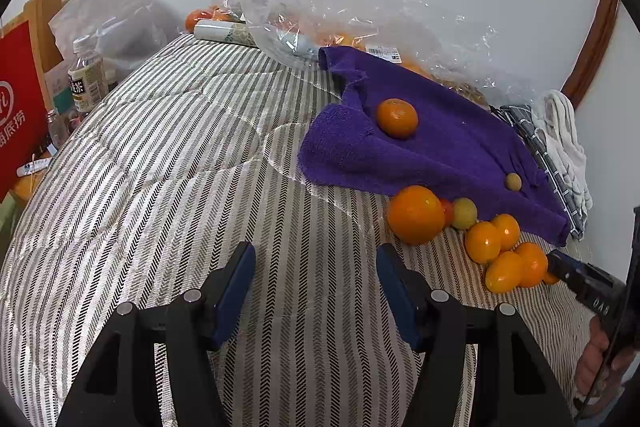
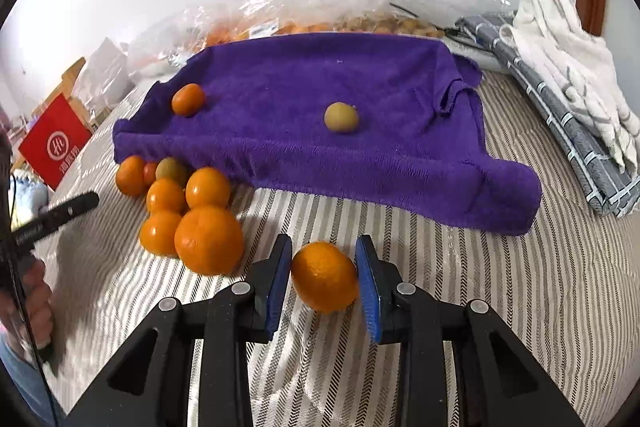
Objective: Organize fruits
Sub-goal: 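Withdraw the left tool while the right tool grasps another orange, then lift the orange with the right tool while the left tool grasps a large orange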
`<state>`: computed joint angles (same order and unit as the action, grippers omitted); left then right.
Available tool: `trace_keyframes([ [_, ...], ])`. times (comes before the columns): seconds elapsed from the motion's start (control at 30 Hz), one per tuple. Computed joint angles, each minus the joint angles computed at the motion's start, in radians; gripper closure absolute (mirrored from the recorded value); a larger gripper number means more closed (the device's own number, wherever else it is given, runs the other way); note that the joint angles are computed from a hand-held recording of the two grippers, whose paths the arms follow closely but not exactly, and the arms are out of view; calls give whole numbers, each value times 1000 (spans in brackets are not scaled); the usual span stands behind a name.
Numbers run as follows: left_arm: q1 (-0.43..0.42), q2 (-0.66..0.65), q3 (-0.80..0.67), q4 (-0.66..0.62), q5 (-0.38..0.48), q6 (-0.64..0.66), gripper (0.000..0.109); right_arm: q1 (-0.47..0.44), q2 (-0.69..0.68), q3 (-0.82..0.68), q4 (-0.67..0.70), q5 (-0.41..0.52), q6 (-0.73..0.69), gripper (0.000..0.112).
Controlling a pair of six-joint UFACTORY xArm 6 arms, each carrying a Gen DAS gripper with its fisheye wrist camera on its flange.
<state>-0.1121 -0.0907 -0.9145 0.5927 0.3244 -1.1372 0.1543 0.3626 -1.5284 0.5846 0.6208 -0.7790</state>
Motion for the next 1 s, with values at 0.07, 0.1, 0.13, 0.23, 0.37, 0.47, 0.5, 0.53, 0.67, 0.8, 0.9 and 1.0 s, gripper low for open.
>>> trace_keyframes([
  [0.07, 0, 0, 0, 0, 1, 0, 48, 6, -7, 29, 16, -31, -24, 78],
  [0.1, 0, 0, 0, -1, 1, 1, 48, 7, -4, 32, 18, -35, -21, 78],
  [0.13, -1, 0, -1, 2, 5, -1, 48, 9, -7, 39, 27, -46, -27, 78],
  [0.23, -7, 4, -9, 5, 19, 1, 46, 2, -2, 29, 49, -26, -32, 78],
  [0.37, -24, 20, -38, 10, 67, 25, 43, 4, -6, 38, 42, -34, -30, 78],
  [0.47, -36, 31, -58, 14, 100, 38, 40, 3, -7, 38, 47, -32, -29, 78],
  [0.5, -36, 31, -57, 13, 99, 41, 40, 3, -8, 40, 47, -35, -25, 78],
  [0.53, -35, 29, -55, 10, 94, 44, 39, 4, -10, 44, 44, -40, -21, 78],
  [0.67, -27, 19, -39, 1, 69, 45, 39, 7, -21, 64, 20, -70, 1, 78],
  [0.8, -29, 16, -37, -9, 71, 57, 40, 9, -22, 67, 16, -73, 0, 78],
  [0.9, -24, 8, -23, -30, 53, 69, 40, 12, -28, 77, 2, -87, 1, 79],
  [1.0, -43, 20, -47, -6, 100, 78, 40, 13, -31, 83, -10, -99, 11, 79],
])
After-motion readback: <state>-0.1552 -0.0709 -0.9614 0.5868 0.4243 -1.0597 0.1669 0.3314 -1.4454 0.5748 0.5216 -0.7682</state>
